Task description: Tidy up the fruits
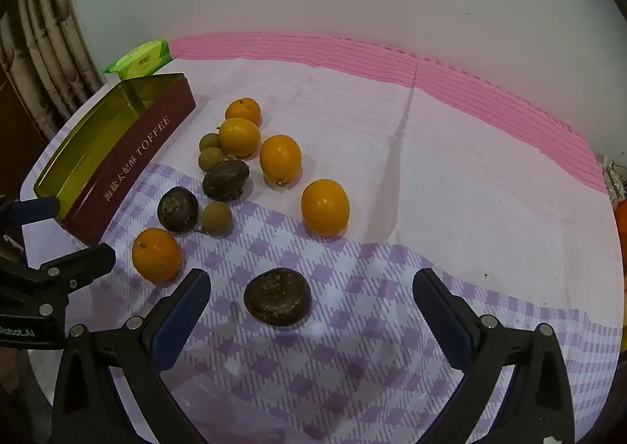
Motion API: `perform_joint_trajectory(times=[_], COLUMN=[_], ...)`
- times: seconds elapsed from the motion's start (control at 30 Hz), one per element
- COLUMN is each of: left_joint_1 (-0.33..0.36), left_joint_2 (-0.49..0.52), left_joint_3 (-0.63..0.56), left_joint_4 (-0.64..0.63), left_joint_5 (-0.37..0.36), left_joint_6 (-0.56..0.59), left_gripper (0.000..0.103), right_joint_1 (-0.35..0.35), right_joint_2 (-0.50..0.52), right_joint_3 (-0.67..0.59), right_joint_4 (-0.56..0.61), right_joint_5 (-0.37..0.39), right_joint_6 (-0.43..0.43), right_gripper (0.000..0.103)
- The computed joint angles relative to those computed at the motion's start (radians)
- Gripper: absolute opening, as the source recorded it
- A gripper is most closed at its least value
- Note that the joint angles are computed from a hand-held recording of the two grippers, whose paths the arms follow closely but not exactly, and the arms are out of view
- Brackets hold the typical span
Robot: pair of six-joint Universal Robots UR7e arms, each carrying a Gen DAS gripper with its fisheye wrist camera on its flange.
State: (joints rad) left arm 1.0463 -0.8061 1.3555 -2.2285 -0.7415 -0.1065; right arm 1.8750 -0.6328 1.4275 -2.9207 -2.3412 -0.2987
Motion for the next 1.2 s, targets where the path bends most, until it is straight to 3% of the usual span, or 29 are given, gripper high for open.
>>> perform_joint_trajectory(times=[0.23,0.33,1.2], left_joint_1=[-0.004,0.007,0.001], left_joint_2=[0.011,-0.013,-0.017], left_joint_3=[-0.006,-0.001,0.005], left_joint_4=[0.008,0.007,-0.007], left_joint_5=[0.007,-0.024,0.0], left_joint_6=[-0.017,-0.004,0.008], left_gripper=[0.103,0.103,0.103], right_joint_1=[0.007,0.008,0.014], right_joint_2=[-0.007,-0.009,-0.014], right_joint_3=[0.006,0.004,0.02], right_joint_4=[0.014,0.02,0.011], right_joint_5=[-0.004,-0.004,-0.006], right_joint_6=[0.004,0.004,0.005], right_gripper=[0.102,0.102,0.102])
